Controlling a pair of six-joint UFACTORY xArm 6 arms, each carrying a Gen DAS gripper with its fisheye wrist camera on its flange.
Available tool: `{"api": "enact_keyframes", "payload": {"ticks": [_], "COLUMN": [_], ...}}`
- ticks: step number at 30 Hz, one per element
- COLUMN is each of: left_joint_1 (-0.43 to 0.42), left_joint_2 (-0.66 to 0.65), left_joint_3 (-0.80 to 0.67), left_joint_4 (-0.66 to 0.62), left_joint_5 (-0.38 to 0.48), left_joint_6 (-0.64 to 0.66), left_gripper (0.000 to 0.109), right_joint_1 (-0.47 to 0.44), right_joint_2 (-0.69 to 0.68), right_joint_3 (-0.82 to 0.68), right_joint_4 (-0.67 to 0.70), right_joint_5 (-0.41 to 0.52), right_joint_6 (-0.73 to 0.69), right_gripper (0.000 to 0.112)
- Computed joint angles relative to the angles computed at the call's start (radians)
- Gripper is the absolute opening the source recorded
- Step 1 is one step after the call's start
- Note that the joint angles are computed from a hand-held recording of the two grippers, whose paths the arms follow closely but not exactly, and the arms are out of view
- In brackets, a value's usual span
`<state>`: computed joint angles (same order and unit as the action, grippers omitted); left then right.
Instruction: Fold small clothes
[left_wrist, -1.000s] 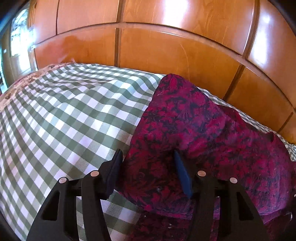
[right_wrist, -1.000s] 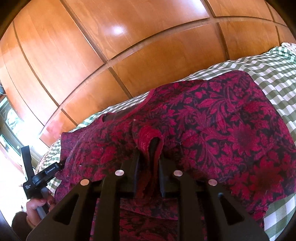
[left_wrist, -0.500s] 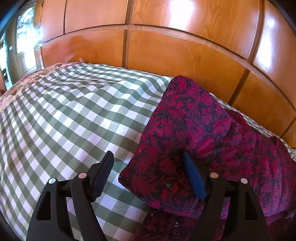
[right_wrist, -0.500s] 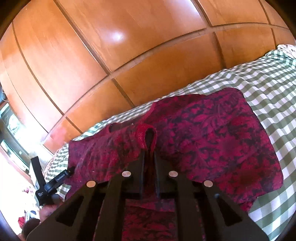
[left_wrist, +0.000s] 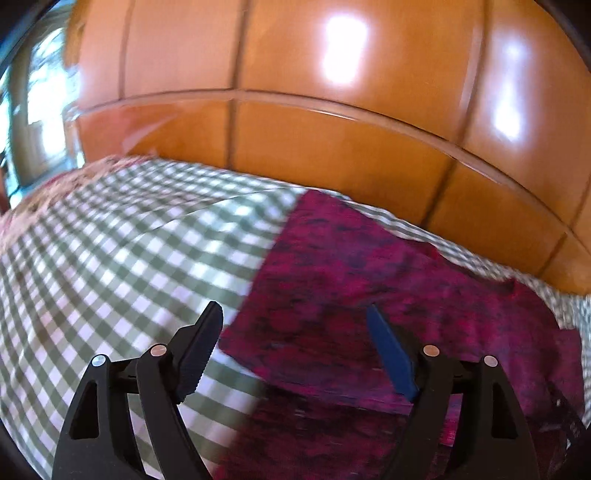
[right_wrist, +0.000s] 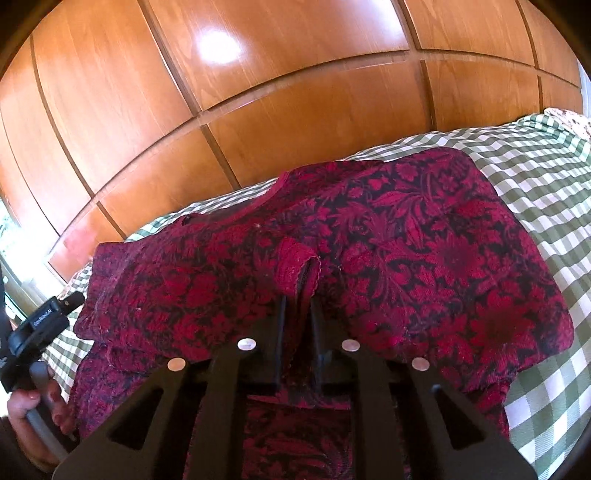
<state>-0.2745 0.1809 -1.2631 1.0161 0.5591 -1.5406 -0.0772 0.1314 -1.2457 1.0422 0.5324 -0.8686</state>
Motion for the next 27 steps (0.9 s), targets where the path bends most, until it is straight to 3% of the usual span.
{"api": "enact_keyframes", "payload": {"ticks": [5, 9, 21, 22, 25, 27], "left_joint_1": [-0.034, -0.039, -0.014, -0.006, -0.003, -0.007], "left_joint_2": [0.136, 0.169, 0.006, -0.019, -0.085, -0.113], "left_joint_3": [-0.139, -0.169, 0.054, 0.094, 0.179, 0.217], "left_joint_4": [-0.091, -0.111, -0.047, -0.057, -0.051, -0.084], "left_joint_5": [0.104, 0.139, -0.003, -0.046, -0.085, -0.093], "left_joint_6": [0.214, 0.246, 0.041, 0.023, -0.029, -0.012], "left_gripper": [0.080, 0.083, 0.091, 0.091, 0.091, 0.091], "right_joint_1": [0.000, 0.004, -0.002, -0.006, -0.020, -0.017], "right_joint_2": [-0.002, -0.003, -0.003, -0.009, -0.040, -0.063], "right_joint_3": [0.002, 0.003, 0.002, 0.006, 0.035, 0.058], "right_joint_4": [0.002, -0.005, 0.024, 0.057, 0.156, 0.181], "right_joint_5": [-0.001, -0.008, -0.002, 0.002, 0.007, -0.009], "right_joint_6": [-0.002, 0.000, -0.016, -0.040, -0.135, -0.165], "right_gripper": [0.013, 0.014, 0.018, 0.022, 0.052, 0.056]}}
